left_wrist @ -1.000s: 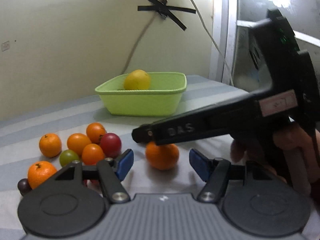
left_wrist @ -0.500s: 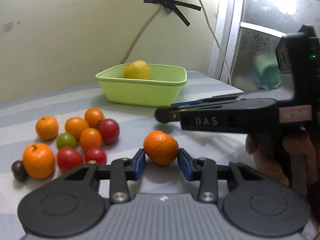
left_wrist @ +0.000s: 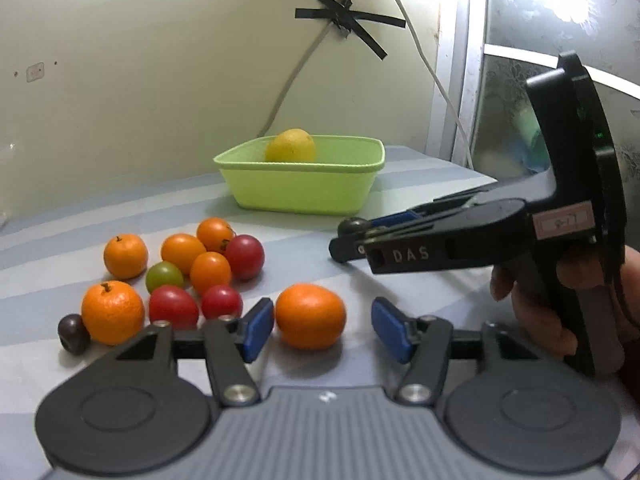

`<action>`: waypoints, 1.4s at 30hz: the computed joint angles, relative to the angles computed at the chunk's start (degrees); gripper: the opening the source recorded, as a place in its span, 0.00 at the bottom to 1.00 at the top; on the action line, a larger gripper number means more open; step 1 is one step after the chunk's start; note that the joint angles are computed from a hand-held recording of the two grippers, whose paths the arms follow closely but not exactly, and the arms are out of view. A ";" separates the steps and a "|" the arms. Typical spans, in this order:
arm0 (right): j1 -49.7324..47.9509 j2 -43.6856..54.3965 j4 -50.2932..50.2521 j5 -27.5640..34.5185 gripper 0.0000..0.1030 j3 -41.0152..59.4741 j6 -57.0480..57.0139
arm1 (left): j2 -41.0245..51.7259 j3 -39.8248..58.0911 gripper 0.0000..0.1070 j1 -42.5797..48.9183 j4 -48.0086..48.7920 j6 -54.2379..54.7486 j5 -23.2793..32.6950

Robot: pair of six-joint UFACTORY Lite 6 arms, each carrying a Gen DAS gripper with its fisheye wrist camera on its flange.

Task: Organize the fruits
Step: 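Grasp a tangerine with the left tool while the right tool grasps another dark plum, then lower the tangerine and plum into the basket and open both tools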

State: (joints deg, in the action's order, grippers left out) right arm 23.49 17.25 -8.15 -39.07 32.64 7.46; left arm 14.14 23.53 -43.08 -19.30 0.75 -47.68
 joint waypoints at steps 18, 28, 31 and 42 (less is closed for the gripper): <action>-1.31 -4.77 7.53 -18.60 0.27 -6.67 -2.58 | 1.37 12.84 0.36 6.58 6.06 1.68 5.05; -12.08 4.37 -2.73 -13.10 0.29 5.70 8.71 | 24.95 45.18 0.36 6.22 -5.58 18.80 12.56; -11.59 4.61 -1.07 -14.02 0.29 5.28 6.49 | 27.87 48.87 0.37 6.53 -4.70 17.53 15.38; -10.80 4.79 3.71 -19.22 0.48 3.04 3.12 | 16.87 34.24 0.39 6.47 -2.34 13.13 7.97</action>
